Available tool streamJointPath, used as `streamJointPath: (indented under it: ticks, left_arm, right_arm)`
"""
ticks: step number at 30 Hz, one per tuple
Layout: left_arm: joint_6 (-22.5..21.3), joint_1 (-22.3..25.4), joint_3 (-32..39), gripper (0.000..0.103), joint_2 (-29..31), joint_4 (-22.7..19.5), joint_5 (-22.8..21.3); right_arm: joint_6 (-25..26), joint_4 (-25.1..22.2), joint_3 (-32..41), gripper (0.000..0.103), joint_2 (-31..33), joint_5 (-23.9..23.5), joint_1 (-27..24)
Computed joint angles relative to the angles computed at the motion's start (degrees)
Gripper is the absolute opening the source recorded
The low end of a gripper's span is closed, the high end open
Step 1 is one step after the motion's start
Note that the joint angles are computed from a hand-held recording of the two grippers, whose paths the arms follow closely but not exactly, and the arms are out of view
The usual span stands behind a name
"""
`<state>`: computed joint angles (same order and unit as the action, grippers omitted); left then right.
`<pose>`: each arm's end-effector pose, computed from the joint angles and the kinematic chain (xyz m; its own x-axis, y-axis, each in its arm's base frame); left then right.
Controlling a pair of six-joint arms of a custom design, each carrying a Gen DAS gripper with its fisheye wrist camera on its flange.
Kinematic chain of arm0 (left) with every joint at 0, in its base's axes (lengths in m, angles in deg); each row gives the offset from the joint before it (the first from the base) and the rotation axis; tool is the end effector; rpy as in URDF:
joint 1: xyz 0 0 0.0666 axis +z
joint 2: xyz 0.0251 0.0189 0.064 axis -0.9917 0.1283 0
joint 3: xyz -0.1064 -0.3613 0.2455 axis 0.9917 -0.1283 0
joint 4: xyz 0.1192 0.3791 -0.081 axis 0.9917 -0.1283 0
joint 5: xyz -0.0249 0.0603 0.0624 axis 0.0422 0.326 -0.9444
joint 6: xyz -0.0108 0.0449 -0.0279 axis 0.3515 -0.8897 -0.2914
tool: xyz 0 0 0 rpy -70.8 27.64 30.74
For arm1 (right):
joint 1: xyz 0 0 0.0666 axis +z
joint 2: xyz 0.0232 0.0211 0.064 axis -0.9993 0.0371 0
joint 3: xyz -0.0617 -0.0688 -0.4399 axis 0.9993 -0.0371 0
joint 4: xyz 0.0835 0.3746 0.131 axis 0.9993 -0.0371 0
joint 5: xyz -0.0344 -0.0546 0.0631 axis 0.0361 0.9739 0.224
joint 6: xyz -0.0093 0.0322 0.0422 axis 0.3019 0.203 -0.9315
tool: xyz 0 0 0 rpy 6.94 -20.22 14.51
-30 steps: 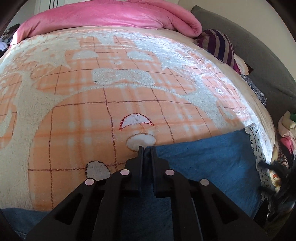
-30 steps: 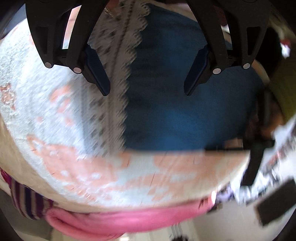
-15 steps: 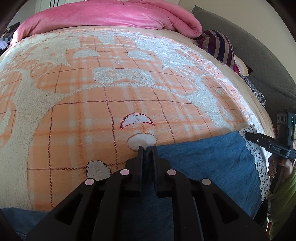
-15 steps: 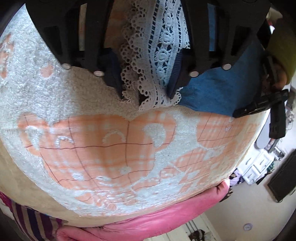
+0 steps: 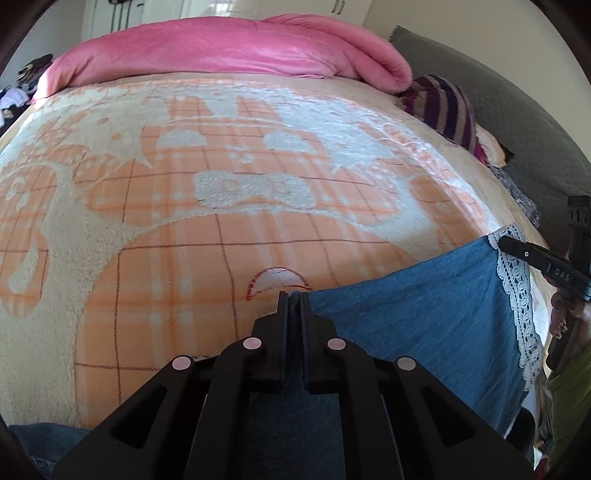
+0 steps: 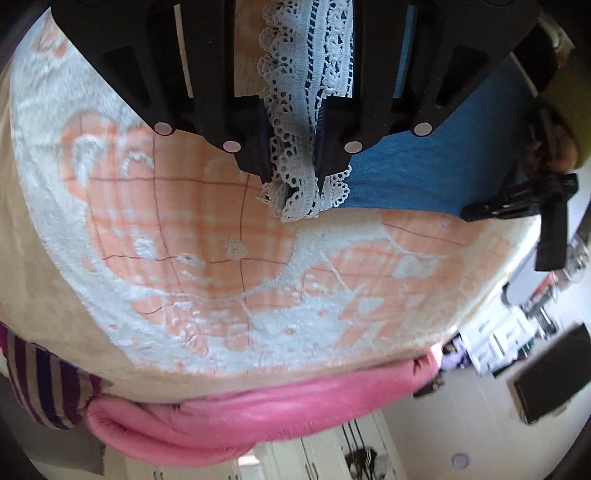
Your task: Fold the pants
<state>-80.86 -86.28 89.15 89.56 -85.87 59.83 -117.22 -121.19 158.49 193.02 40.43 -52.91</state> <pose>0.6929 -0.0637 0.3247 -0.6771 0.4542 -0.5790 0.6744 0.6979 -0.2411 0.5327 0.3547 0.3521 -0.6862 0.3404 -0.6429 0.2528 0.9403 0.2280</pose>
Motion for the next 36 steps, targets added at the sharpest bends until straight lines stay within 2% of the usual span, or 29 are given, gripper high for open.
streamJointPath:
  ticks: [3,7,8,9,11,14,16,18,20,25,28,31,36]
  left_arm:
    - [1.07,-0.08,-0.69,0.005,0.41,1.36,-1.09]
    - [0.96,-0.34,-2.54,0.008,-0.08,4.27,-2.21]
    - [0.98,-0.33,-2.39,0.008,0.1,4.15,-2.22]
    - [1.05,-0.25,-2.05,0.008,0.29,3.86,-1.99]
    - [1.11,0.13,-1.73,0.011,0.36,3.65,-0.81]
    - [1.55,1.02,-2.64,0.023,-0.94,4.69,-0.48]
    - [1.63,2.0,-4.27,0.023,-2.8,6.35,-0.1]
    - [0.91,3.3,-6.67,0.027,-5.23,8.22,0.53]
    - [-0.04,5.05,-9.22,0.038,-7.64,8.38,1.49]
    - [-3.48,8.84,-14.35,0.039,-11.54,6.25,2.37]
    - [-7.34,10.35,-17.22,0.039,-13.13,5.22,0.82]
    - [-9.88,10.88,-19.97,0.039,-14.42,6.77,-1.76]
    - [-11.04,11.42,-21.18,0.043,-14.16,7.77,-3.38]
  right_arm:
    - [0.29,-3.43,1.85,0.014,2.63,-2.52,-1.08]
    - [0.22,-5.45,2.48,0.02,4.38,-1.55,-0.98]
    - [0.27,-5.84,2.61,0.024,4.32,-1.14,-0.9]
    - [-0.39,-6.38,2.66,0.034,4.07,-0.19,-0.72]
    - [-3.35,-7.15,1.69,0.045,2.56,2.45,-0.06]
    - [-7.75,-1.86,-4.44,0.046,-3.01,6.59,2.24]
    - [-11.31,0.19,-8.33,0.047,-6.51,9.32,4.78]
    - [-14.77,-1.09,-9.63,0.047,-7.91,11.02,6.92]
    - [-19.2,-2.21,-11.17,0.047,-8.86,11.76,9.3]
    - [-29.47,-0.78,-14.06,0.047,-9.43,11.69,13.89]
    - [-31.69,-0.57,-13.96,0.047,-8.86,11.36,14.95]
    - [-31.81,0.32,-13.53,0.047,-8.0,10.34,15.0]
    - [-32.64,-2.03,-12.07,0.046,-5.96,8.23,14.52]
